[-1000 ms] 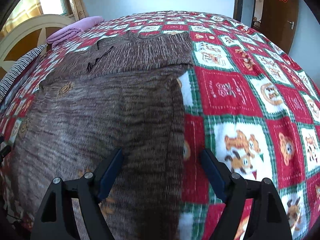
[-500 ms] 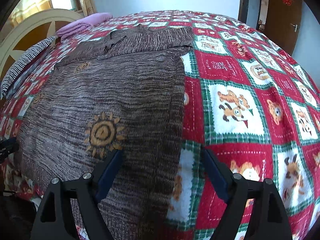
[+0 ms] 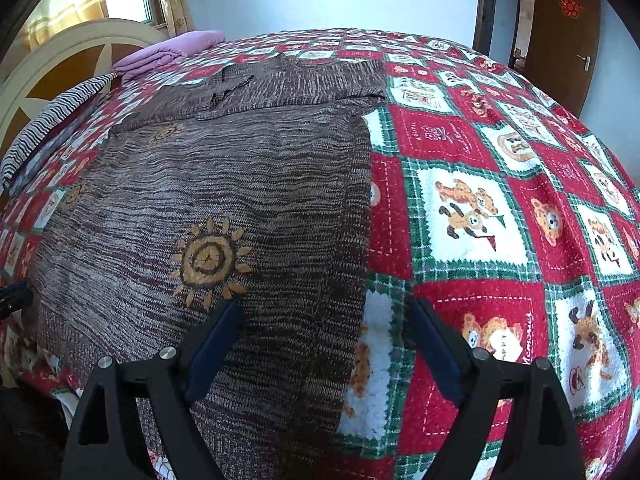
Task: Fold small clothes
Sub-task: 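Grasp the ribbed hem of the sweater with both tools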
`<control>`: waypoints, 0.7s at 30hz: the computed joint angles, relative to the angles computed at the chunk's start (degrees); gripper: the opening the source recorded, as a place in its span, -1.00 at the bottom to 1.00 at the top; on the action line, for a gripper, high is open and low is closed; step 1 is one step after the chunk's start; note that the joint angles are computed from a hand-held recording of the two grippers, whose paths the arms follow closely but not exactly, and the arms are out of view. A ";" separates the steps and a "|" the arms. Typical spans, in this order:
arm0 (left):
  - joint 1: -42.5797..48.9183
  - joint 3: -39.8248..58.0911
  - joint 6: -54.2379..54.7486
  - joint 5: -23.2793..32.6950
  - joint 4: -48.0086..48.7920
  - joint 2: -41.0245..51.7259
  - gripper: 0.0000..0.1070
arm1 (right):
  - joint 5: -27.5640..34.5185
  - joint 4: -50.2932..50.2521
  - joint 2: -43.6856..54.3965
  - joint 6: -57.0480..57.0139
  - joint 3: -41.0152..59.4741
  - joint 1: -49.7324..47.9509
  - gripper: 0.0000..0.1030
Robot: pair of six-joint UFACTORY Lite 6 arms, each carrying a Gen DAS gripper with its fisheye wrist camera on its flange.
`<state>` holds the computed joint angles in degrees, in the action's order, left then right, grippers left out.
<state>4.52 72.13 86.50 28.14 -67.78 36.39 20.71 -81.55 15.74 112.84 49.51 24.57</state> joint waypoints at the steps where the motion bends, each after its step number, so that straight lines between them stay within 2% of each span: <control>1: -0.30 -0.28 -0.03 -0.29 0.35 -0.15 -0.45 | -0.17 0.51 -0.12 -0.53 -0.04 -0.09 0.70; 3: -0.89 -0.83 0.79 -2.13 -0.17 -0.16 -0.62 | -0.94 4.16 -0.81 -4.53 -0.04 -0.36 0.70; 6: 0.17 -0.64 2.21 -0.39 -1.41 -0.19 -0.82 | -4.25 12.24 -3.39 -12.65 -1.09 -1.73 0.70; 8: 0.29 -1.44 3.94 -0.60 -2.91 -1.21 -0.84 | -7.54 14.28 -7.94 -12.83 -4.66 -2.95 0.69; 10: 0.84 -1.86 5.75 0.41 -4.49 -1.98 -0.85 | -8.24 16.23 -11.40 -12.93 -7.58 -2.87 0.68; 13: 2.00 -1.59 6.64 2.61 -5.31 -2.89 -0.86 | -6.43 24.94 -18.76 -18.29 -13.63 -0.21 0.38; 14: 2.43 -1.39 6.78 3.21 -5.34 -3.12 -0.86 | -7.18 26.64 -19.54 -20.85 -14.15 -0.66 0.29; 17: 3.52 -0.67 6.47 4.52 -4.66 -3.32 -0.86 | -6.42 32.09 -21.96 -24.19 -16.85 1.77 0.26; 19: 3.90 -0.47 6.39 4.86 -4.46 -2.99 -0.86 | -6.97 31.71 -22.31 -22.54 -18.27 3.27 0.25; 21: 3.88 -0.02 6.01 4.76 -4.23 -2.29 -0.86 | -9.69 31.40 -20.98 -21.89 -18.82 3.11 0.15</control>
